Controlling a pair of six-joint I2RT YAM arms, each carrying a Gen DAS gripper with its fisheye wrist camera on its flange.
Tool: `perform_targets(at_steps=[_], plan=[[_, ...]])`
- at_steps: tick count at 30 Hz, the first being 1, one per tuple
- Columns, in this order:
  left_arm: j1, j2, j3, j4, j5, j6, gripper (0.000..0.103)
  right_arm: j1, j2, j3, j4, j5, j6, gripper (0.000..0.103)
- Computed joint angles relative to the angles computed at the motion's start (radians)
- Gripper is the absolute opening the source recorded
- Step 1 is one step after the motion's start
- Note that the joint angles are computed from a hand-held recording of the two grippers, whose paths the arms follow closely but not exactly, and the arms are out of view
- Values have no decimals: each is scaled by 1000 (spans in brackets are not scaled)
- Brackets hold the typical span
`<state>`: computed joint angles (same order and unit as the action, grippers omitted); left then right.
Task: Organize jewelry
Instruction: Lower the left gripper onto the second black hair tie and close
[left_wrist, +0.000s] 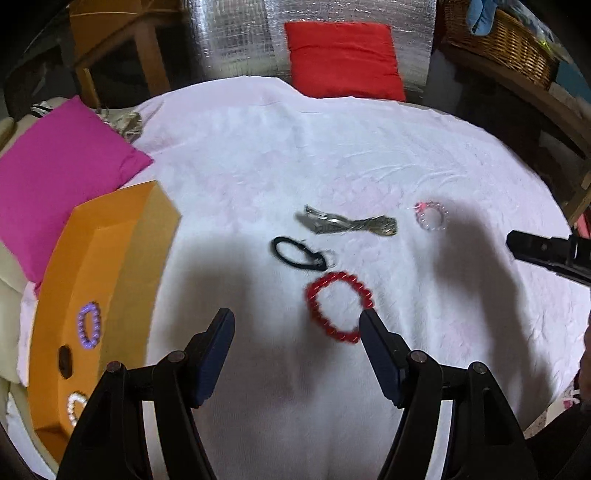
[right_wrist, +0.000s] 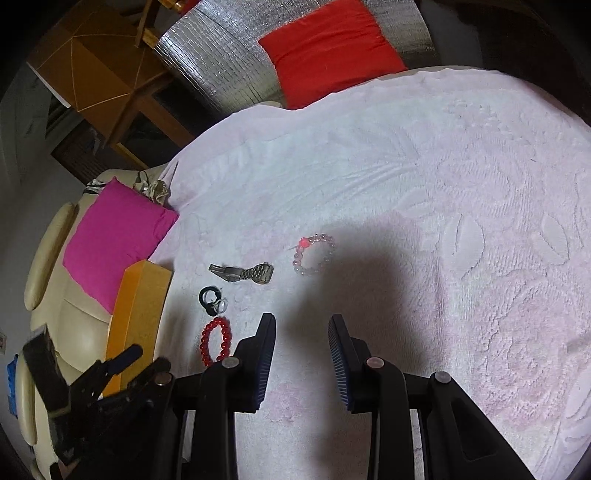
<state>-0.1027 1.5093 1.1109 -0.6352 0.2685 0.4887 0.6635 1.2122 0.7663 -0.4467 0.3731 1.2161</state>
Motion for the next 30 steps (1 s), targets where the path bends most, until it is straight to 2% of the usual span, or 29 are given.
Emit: perform_targets(at_steps=[10, 13, 15, 19, 21, 23, 29, 30], plan=[[-67, 155, 136, -11, -20, -55, 71, -83, 24, -28, 58, -63, -41, 32], [-91, 206, 173, -12, -26, -63, 67, -115, 20, -39, 82, -82, -65, 32], [-103, 252, 210, -28, -25, -74, 52, -146, 12, -51, 105, -99, -82, 32], [-117, 351, 289, -63, -20, -97, 41, -218, -5, -85, 153, -160, -99, 32], [-119, 387, 318, -79, -8, -96, 27, -245, 11, -86, 172, -187, -109, 32], [-116, 421, 348, -101, 5, -93, 24, -254, 33, -75, 177, -200, -111, 32], [-89, 438, 362, -103, 50, -79, 22, -264, 143, -12, 185, -221, -133, 32], [-81, 438, 364, -101, 54, -76, 6, -265, 165, 2, 182, -220, -134, 32]])
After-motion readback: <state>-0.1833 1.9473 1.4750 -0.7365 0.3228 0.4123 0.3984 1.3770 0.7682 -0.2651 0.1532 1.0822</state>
